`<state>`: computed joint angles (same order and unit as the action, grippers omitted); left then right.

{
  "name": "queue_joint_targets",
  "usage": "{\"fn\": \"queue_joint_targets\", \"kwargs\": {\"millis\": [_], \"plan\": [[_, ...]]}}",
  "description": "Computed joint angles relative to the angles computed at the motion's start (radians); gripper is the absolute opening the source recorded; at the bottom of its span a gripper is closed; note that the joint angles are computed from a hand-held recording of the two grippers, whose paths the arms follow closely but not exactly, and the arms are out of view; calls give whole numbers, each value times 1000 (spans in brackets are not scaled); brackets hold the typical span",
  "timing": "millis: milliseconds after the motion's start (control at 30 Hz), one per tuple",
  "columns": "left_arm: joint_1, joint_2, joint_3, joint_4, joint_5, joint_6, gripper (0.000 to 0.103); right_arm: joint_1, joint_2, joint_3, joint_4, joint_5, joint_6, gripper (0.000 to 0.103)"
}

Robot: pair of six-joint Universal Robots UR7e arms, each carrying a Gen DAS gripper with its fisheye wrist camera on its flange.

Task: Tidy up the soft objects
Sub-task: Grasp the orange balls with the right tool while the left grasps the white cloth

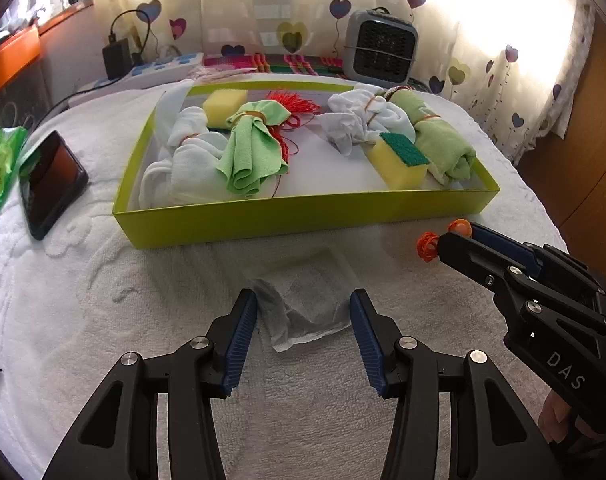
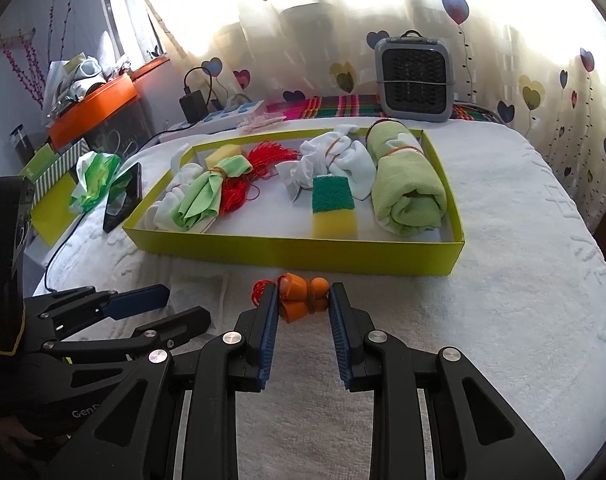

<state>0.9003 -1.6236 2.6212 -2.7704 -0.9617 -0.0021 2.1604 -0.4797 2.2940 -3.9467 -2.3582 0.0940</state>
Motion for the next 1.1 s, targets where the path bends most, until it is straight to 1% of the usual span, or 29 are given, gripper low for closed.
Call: {"fn": "queue_joint_targets", "kwargs": {"millis": [267,367,467,600,700,1100], "plan": [[-10,-2,18,-24,11,12,46,-1,2,2,-8,5,0,27],[-26,2,29,-36,40,13,41,-3,2,4,-10,11,-2,27],[-27,0,30,-39,49,10,34,-1,3,3,-13,13,-4,27],[-21,-2,29,-46,52,9,27,-4,3,6,-19,17,-4,27],[-14,-5,27,-51,49,11,23,-4,3,6,-19,15,-5,27],[-9,-14,30,-61,42,10,20,-3,9,3,-14,14,-1,27]]}}
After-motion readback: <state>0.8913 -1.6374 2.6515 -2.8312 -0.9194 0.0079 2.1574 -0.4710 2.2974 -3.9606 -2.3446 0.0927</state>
